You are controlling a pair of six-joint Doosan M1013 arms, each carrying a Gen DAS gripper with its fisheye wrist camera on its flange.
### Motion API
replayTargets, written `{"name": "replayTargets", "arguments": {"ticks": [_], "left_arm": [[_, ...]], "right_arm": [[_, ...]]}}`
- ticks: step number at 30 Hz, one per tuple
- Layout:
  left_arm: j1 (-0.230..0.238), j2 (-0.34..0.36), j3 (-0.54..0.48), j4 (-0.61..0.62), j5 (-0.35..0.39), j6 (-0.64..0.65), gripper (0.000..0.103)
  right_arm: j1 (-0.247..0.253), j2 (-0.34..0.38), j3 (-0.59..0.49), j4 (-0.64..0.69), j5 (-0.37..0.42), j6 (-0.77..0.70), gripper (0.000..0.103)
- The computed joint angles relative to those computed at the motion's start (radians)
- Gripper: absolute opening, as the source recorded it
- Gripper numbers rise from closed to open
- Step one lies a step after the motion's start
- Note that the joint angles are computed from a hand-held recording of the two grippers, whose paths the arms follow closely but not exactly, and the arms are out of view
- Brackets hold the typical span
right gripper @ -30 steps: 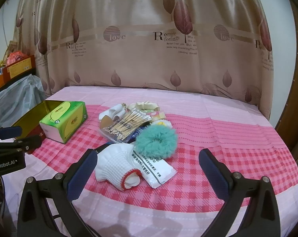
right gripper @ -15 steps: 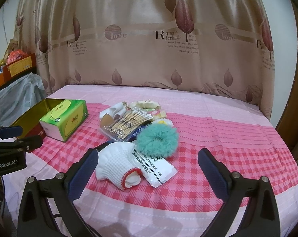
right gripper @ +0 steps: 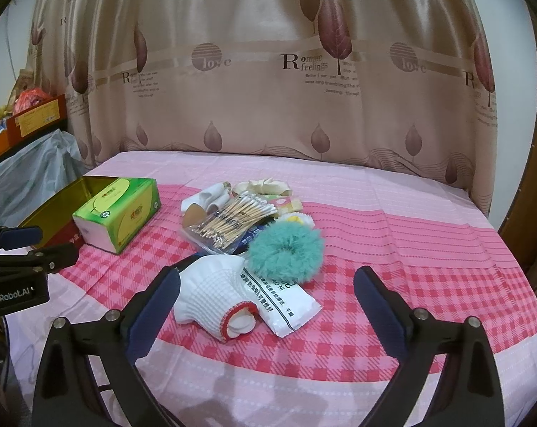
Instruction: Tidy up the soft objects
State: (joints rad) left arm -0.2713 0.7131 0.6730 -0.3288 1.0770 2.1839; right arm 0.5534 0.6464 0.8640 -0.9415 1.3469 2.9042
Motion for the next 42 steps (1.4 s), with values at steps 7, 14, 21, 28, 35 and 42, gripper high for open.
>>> {"name": "replayTargets", "arguments": {"ticks": [7, 14, 21, 28, 35, 42], "left_arm": [[-0.001, 0.015, -0.026, 0.010, 0.027, -0.014, 0.063], [-0.004, 0.038, -0.060, 0.027, 0.050, -0.034, 0.063], [-0.012, 0.075, -0.103, 0.034, 0.093, -0.009, 0.063], [-0.021, 0.112, -0.149, 0.035, 0.145, 0.014, 0.063], [-0.026, 0.140, -0.189, 0.019, 0.188, 0.041, 0.063], [-0.035, 0.149, -0.200, 0.028, 0.196, 0.055, 0.063]], "right_arm": [[-0.001, 0.001, -0.001, 0.008, -0.003, -0.006, 0.093], [-0.011, -0.006, 0.008, 0.030, -0.007, -0.015, 0.087], [-0.059, -0.019, 0.033, 0.122, -0.040, -0.032, 0.086], [-0.117, -0.002, 0.016, 0.236, -0.074, -0.073, 0.086], [-0.154, 0.029, -0.017, 0.304, -0.079, -0.125, 0.086], [-0.176, 0.022, 0.012, 0.379, -0.124, -0.123, 0.057]]}}
